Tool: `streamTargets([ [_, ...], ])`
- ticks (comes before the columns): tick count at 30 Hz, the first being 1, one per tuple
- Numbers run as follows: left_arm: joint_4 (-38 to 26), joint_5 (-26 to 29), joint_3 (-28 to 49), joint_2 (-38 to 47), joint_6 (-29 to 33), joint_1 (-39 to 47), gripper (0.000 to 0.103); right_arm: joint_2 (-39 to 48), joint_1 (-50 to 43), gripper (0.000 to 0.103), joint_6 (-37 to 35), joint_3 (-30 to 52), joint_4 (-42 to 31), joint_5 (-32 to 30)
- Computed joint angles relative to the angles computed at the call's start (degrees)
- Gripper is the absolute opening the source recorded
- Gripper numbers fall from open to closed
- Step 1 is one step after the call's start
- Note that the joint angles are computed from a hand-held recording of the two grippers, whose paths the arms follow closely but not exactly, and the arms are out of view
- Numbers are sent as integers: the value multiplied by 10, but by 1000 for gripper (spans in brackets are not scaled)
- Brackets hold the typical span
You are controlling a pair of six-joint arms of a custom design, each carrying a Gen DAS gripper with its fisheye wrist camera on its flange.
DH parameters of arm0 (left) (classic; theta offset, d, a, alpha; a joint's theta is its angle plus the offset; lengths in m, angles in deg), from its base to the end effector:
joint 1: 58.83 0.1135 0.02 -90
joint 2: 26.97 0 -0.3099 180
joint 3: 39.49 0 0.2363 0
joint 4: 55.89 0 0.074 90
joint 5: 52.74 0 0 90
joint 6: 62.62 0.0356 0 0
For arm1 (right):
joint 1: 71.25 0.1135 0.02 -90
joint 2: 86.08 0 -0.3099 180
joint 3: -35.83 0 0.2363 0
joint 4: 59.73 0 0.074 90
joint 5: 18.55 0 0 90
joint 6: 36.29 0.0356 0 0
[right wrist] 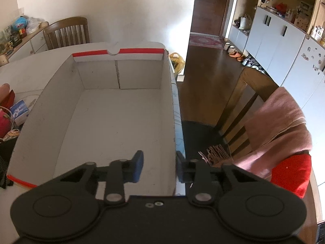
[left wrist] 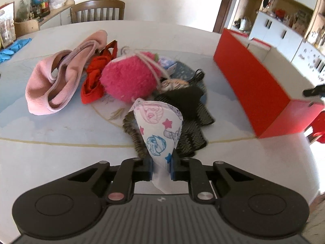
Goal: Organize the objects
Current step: 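Close the left gripper on the white printed face mask and lift, then carry the face mask with the left gripper over the cardboard box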
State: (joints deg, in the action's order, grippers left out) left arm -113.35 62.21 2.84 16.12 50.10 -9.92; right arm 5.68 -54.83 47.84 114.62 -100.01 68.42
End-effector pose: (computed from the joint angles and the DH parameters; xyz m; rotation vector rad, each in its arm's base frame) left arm 0.0678 0.0549 0.2317 -0.4042 2.4175 -0.0314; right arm 0.3115 0.0938 0.2824 -0.5056 2.4525 0.1424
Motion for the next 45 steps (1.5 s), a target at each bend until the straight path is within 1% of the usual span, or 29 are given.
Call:
streamTargets([
  [1, -12, 7, 10, -3, -3, -3, 14, 1, -3, 21, -1, 1, -1, -2],
  [2, -19, 10, 17, -7, -9, -10, 14, 4, -5, 16, 0, 3, -2, -1],
  [3, -26, 9, 28, -15, -27, -32, 14, 7, -6, 10, 1, 4, -2, 0],
  [5, -26, -9, 43, -17, -69, -82, 14, 11, -14, 3, -2, 6, -2, -7],
  [8, -14, -56, 64, -16, -150, -189, 13, 11, -26, 2, -9, 5, -2, -28],
  [10, -1, -101, 80, -6, -206, -277, 13, 10, -30, 2, -14, 2, 0, -34],
  [12, 14, -136, 97, 13, -248, -349, 13, 9, -33, 2, -15, 2, -2, -40],
  [14, 28, -155, 115, 37, -278, -399, 13, 9, -37, 2, -18, 4, -7, -48],
  [19, 72, -178, 153, 107, -319, -483, 13, 9, -42, 2, -31, 10, -17, -58],
  [21, 93, -190, 169, 141, -328, -516, 13, 11, -43, 2, -34, 16, -23, -60],
  [24, 112, -193, 203, 195, -330, -548, 13, 11, -45, 2, -37, 15, -22, -64],
  [31, 143, -192, 294, 335, -315, -598, 13, 12, -46, 3, -42, 16, -23, -68],
  [34, 146, -186, 335, 404, -308, -611, 13, 11, -46, 3, -44, 16, -25, -69],
  [37, 142, -191, 369, 457, -303, -629, 13, 11, -47, 3, -49, 16, -26, -70],
  [40, 134, -183, 404, 512, -294, -642, 13, 12, -48, 3, -55, 18, -28, -72],
  [42, 117, -173, 435, 554, -291, -649, 13, 13, -49, 3, -59, 20, -29, -74],
  [45, 104, -184, 469, 603, -281, -665, 14, 14, -51, 3, -66, 22, -30, -77],
])
